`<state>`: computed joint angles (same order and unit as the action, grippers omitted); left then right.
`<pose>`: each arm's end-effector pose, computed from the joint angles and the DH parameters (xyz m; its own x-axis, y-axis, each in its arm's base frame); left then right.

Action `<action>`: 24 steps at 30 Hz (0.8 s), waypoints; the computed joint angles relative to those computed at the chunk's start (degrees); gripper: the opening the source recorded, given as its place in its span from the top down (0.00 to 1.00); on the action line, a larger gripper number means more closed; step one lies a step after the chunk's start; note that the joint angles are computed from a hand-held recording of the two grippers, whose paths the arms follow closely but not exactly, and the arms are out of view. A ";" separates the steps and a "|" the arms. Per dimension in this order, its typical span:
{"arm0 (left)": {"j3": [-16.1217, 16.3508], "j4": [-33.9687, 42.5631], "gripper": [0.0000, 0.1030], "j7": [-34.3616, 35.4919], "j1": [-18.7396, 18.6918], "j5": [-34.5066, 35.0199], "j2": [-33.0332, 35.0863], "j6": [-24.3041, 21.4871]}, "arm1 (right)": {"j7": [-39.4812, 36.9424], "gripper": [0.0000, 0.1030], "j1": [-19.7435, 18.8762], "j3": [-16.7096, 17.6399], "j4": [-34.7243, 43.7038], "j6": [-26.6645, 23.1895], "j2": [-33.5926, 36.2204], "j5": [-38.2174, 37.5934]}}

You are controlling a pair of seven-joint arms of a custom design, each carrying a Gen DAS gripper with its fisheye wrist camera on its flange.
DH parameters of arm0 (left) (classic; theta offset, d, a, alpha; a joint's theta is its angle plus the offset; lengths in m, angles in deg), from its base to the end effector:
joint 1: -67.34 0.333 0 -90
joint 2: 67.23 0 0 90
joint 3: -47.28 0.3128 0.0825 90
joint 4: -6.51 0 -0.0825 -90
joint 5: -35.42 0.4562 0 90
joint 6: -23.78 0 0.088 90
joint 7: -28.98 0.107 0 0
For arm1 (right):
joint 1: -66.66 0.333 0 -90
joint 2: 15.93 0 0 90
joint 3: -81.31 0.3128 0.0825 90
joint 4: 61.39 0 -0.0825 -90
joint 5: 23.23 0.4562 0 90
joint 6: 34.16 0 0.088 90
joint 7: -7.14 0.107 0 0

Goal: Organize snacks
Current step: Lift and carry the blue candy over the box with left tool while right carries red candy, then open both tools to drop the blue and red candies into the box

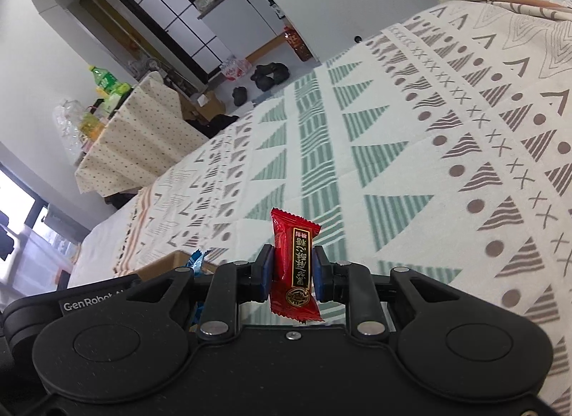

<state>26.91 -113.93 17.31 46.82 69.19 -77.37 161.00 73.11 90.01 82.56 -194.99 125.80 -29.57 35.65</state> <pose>0.4604 -0.4033 0.5136 0.4970 -0.7645 0.4106 -0.5814 -0.6446 -0.4964 0.5327 0.2009 0.4556 0.1782 -0.8009 -0.5717 -0.8231 0.1970 -0.5326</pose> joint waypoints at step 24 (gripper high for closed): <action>0.89 -17.51 0.73 -0.79 3.67 -9.14 -18.71 1.16 | 3.36 0.78 5.64 3.32 1.76 1.78 -0.28 -2.19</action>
<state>27.80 -131.44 16.52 50.49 60.05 -96.08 162.16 76.47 95.66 85.88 -193.22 127.58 -29.84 33.46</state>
